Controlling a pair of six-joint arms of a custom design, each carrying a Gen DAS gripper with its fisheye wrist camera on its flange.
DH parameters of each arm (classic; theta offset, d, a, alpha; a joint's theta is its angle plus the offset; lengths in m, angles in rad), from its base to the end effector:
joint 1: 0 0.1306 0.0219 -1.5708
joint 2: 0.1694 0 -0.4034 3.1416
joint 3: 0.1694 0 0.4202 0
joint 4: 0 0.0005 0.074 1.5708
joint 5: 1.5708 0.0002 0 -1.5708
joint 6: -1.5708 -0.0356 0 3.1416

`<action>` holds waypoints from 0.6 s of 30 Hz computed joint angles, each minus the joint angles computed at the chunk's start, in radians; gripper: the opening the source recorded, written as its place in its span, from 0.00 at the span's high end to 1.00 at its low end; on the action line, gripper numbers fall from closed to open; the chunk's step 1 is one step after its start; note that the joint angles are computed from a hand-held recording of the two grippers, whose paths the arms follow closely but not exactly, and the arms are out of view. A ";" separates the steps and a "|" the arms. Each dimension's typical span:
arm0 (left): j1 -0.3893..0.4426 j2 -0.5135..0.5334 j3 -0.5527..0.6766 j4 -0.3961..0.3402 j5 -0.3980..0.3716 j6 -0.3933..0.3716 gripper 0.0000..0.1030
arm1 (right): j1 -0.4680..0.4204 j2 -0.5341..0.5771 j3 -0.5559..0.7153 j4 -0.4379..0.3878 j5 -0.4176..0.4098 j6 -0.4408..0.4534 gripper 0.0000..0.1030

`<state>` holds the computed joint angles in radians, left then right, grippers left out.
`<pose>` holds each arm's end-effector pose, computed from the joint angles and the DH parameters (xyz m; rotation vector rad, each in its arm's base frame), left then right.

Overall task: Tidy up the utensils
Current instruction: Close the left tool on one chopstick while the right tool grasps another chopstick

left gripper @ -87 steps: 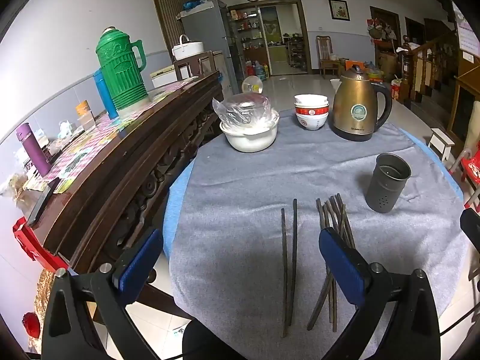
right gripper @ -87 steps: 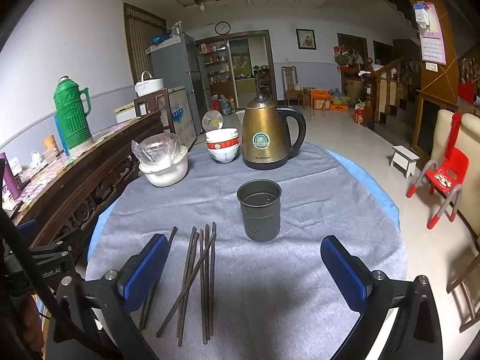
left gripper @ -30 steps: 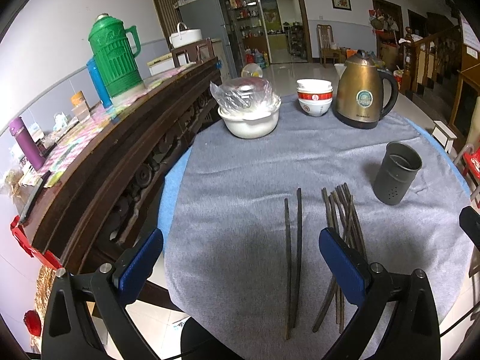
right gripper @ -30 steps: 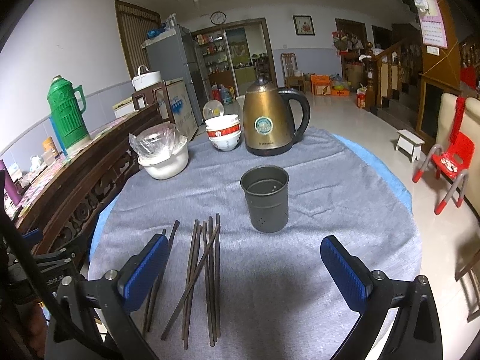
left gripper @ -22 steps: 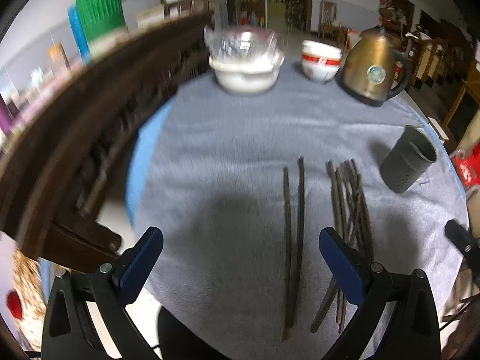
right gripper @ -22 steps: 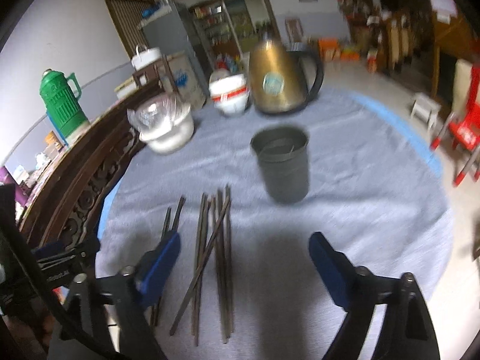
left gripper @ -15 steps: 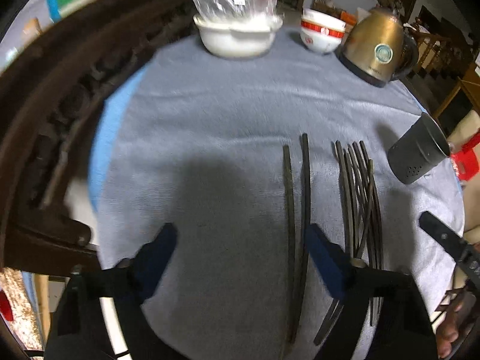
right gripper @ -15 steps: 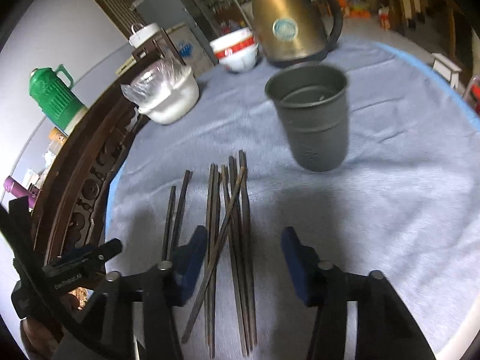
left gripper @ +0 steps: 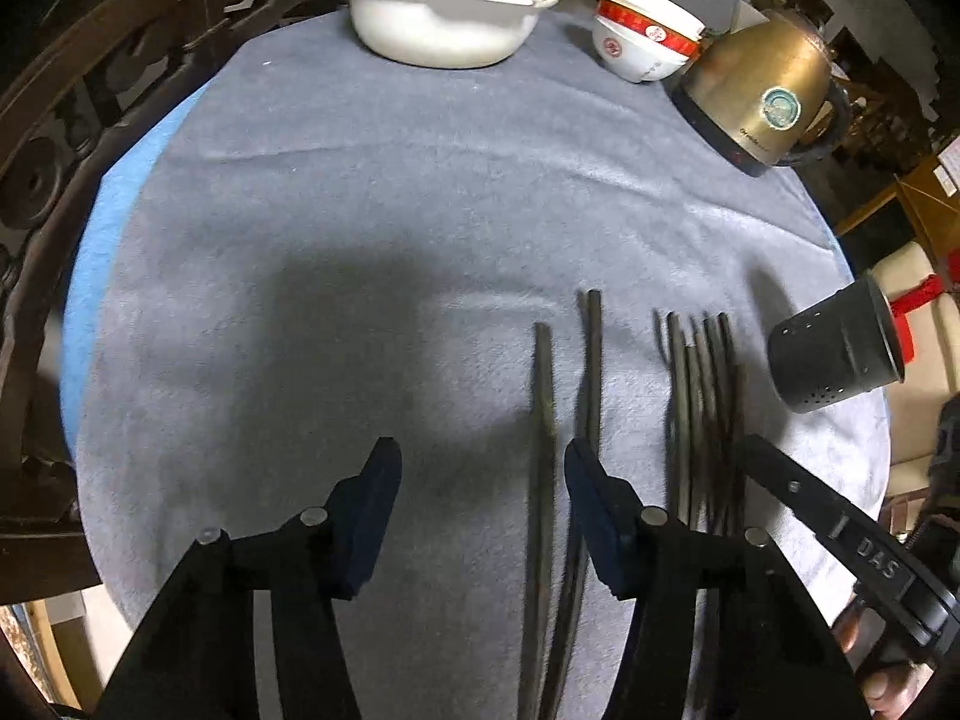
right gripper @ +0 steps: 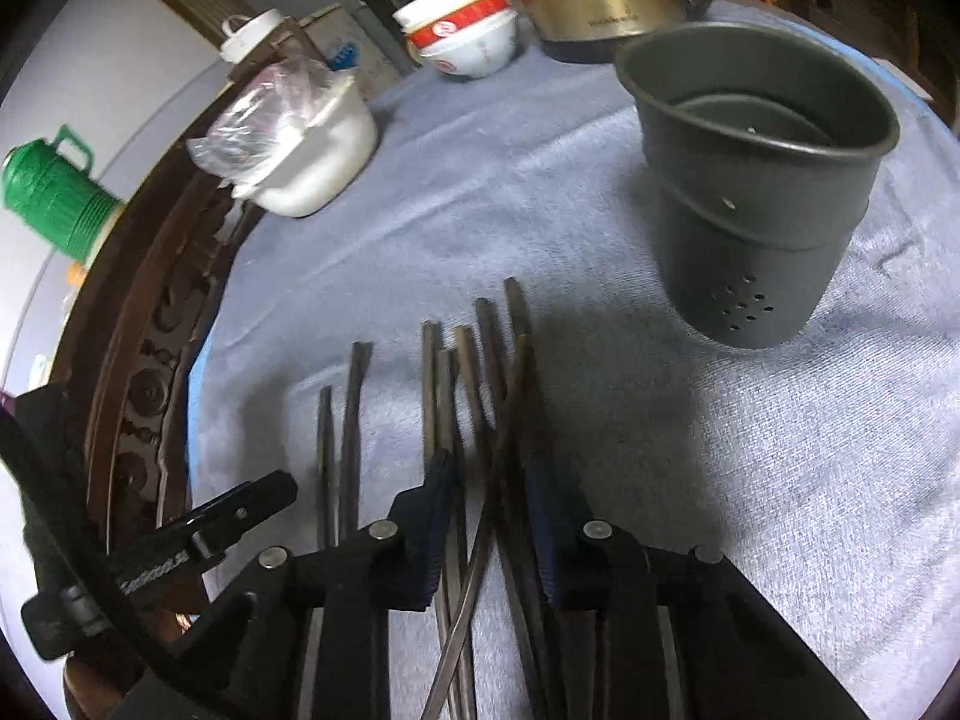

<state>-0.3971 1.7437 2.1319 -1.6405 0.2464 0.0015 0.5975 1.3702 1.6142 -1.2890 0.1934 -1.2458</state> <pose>0.5313 -0.2328 0.5665 0.6149 2.7800 -0.4361 0.3940 0.2592 0.5410 0.9074 2.4837 0.4117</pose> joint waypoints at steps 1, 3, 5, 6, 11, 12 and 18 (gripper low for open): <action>-0.004 0.008 0.009 -0.006 -0.001 0.002 0.44 | -0.008 0.003 0.000 -0.003 -0.008 -0.002 0.75; -0.010 0.024 0.027 -0.017 -0.004 0.004 0.45 | -0.017 0.016 0.012 -0.021 -0.007 -0.002 0.79; -0.016 0.045 0.050 -0.033 -0.003 0.007 0.55 | -0.022 0.025 0.023 -0.031 -0.012 0.004 0.81; -0.019 0.053 0.057 -0.038 -0.002 0.008 0.56 | -0.027 0.033 0.032 -0.042 -0.020 0.008 0.84; -0.030 0.079 0.078 -0.035 -0.021 0.004 0.77 | -0.032 0.038 0.025 -0.053 -0.019 0.015 0.92; -0.032 0.083 0.082 -0.033 -0.029 0.003 0.80 | -0.029 0.033 0.024 -0.051 -0.007 0.021 0.93; -0.022 0.077 0.085 -0.018 -0.018 0.016 0.94 | -0.015 -0.035 -0.005 0.021 0.024 0.049 0.93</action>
<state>-0.4188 1.8206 2.2171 -1.6588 0.2287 0.0170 0.5826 1.3355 1.6091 -1.2680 0.2178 -1.1970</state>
